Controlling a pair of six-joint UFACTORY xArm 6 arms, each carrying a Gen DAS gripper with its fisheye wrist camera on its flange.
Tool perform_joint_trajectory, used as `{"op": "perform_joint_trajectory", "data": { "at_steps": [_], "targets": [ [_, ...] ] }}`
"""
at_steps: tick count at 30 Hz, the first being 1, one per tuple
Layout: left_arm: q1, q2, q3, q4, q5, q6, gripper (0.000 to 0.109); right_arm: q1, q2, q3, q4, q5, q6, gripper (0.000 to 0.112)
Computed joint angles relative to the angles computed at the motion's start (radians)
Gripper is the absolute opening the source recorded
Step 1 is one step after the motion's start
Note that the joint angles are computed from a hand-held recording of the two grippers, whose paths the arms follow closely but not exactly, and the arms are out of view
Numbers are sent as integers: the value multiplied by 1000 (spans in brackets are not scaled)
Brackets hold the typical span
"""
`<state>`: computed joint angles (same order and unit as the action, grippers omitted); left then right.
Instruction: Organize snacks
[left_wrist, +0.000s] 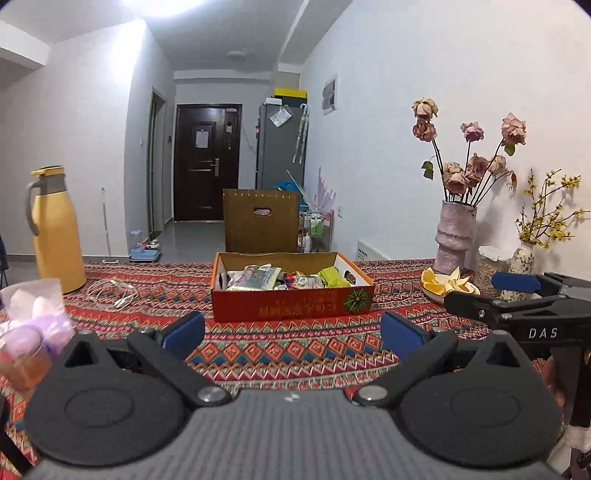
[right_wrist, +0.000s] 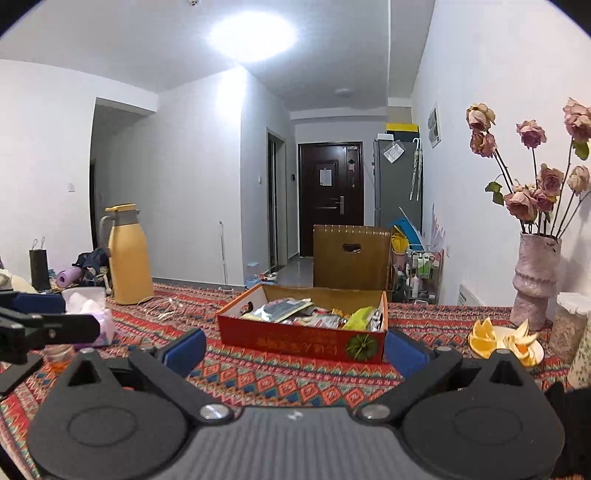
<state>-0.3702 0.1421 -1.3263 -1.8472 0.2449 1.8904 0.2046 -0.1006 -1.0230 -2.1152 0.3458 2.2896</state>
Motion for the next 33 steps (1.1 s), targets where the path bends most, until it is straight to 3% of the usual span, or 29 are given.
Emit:
{"op": "perform_joint_trajectory", "data": {
  "at_steps": [7, 12, 22, 24, 27, 29, 33],
  "targets": [
    [23, -137, 173, -272, -1, 226, 103, 106, -101, 159, 73, 121, -21, 103],
    [52, -200, 297, -329, 51, 248, 103, 230, -153, 272, 99, 281, -37, 103],
    [97, -319, 512, -710, 73, 629, 103, 404, -226, 468, 127, 450, 97, 103],
    [104, -348, 560, -734, 98, 692, 103, 451, -245, 507, 148, 486, 141, 103],
    [113, -396, 626, -840, 124, 871, 103, 507, -262, 543, 192, 505, 166, 103],
    [124, -440, 683, -835, 142, 858, 103, 524, -265, 553, 221, 495, 159, 103],
    [138, -499, 749, -672, 141, 635, 103, 601, -278, 581, 308, 567, 157, 103]
  ]
}}
